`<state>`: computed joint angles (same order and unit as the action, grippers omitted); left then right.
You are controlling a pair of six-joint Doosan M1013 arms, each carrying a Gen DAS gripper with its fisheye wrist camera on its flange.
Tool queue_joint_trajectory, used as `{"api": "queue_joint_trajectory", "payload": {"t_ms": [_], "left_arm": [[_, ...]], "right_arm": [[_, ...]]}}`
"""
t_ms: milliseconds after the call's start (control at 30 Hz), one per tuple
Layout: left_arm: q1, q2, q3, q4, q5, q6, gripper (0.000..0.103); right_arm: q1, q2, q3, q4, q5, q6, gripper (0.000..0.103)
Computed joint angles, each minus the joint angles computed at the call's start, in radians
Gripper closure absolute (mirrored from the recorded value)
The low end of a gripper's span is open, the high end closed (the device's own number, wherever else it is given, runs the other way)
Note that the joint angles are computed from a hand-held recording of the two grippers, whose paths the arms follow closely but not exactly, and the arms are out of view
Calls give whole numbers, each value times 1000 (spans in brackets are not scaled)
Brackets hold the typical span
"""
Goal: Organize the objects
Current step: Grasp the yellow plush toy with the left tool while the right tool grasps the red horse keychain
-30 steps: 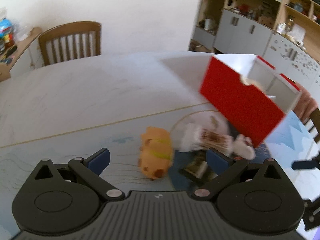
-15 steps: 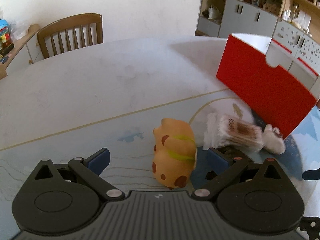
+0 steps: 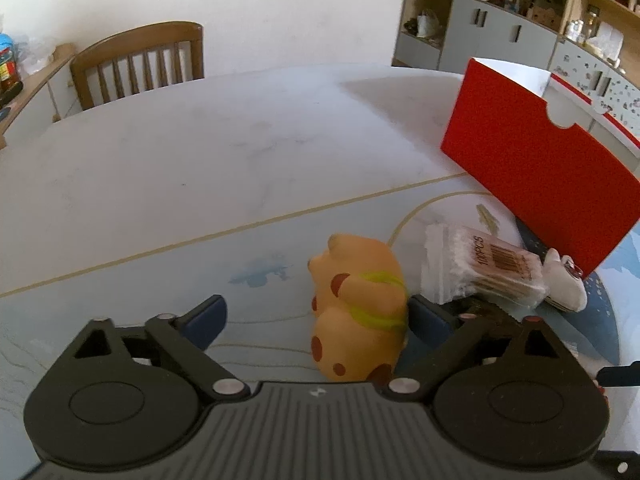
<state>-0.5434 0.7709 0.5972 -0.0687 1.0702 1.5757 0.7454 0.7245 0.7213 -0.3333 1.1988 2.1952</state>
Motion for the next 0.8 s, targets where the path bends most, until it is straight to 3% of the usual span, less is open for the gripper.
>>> {"api": "queue_joint_trajectory", "payload": {"t_ms": [67,233,800], "left_arm": [[2,2,-4,-19,4,23,18],[-2,0,-7,-63,6,86,55],[-13,-49,22,-6,31,2,57]], "right_arm": [[1,3,-7,-3,9,4,50],[0,0,-6,-6,17,37,63],[-4,-90,109,-44,-99,194,64]]}}
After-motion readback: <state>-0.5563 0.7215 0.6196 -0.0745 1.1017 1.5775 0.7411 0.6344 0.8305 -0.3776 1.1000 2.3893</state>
